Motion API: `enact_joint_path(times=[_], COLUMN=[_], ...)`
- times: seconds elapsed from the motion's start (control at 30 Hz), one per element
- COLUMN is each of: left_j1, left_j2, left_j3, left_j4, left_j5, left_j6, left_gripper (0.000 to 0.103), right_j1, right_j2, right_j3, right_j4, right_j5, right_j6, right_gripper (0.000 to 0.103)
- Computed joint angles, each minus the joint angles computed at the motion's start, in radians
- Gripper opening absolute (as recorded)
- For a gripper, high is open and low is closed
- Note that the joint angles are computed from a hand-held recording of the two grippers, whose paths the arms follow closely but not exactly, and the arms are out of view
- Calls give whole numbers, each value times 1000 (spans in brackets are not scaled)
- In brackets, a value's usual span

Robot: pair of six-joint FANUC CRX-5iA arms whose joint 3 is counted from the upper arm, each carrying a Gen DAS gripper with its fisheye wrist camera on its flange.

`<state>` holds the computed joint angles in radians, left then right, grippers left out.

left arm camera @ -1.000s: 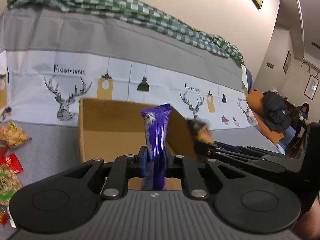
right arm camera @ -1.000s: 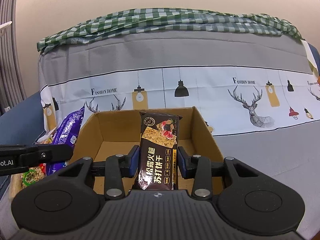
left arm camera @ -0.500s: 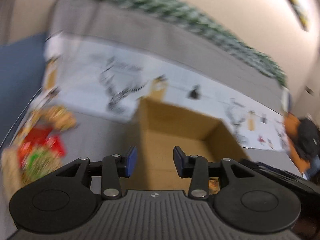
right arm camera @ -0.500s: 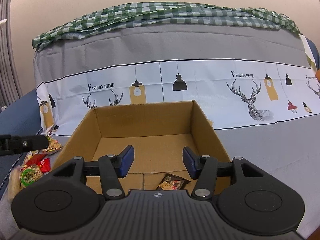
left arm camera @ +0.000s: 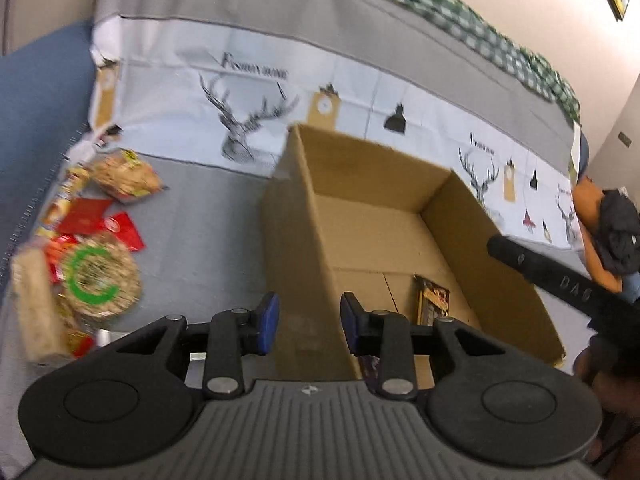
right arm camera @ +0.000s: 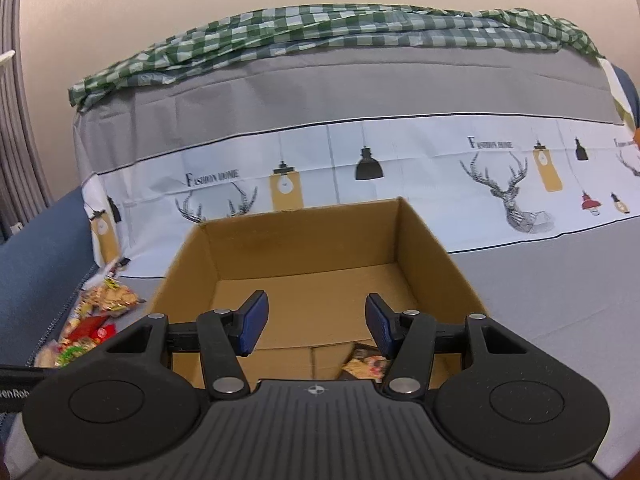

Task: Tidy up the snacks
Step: 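Open both tools to drop the purple bar and cracker packet into the box, then move both tools back to the pile and grasp the silver stick pack with the right tool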

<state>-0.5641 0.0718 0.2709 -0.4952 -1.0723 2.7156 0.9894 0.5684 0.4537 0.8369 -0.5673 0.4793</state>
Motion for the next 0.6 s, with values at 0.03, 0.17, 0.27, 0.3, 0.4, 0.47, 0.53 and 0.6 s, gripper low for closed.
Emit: enact_joint_path(times=[0.03,0.17,0.27,0.3,0.4,0.47,0.53,0.6], left_j1=[4,77,105,109,134,174,185,181], left_j2=[-15,-111,-172,-187,-233,-245,-252,-244], left_j3=[-6,-87,-134,-146,-216,-246,-251,-236], left_j4=[-2,72,56,37,22,69,66,48], left_j5=[-7,14,-16,-37,-46,-57,-78,-126], left_j6=[-3,-44,-64,-59,10,56,99,131], left_gripper=[37,37,37,37,37,36,36,36], right_j1=[2,23,44,51,76,97,118,137], right_j2=[-3,-2,3,6,15,28,46,71], right_j3=[-7,-10,6,16,42,84,144,215], right_j4=[8,0,-69,-93,-160,-261,-388,-513], right_j5=[11,59,116,130,160,157,129,84], right_j6=[-10,3,83,110,198,304,447,590], right_gripper=[56,49,27,24,24,24,24,24])
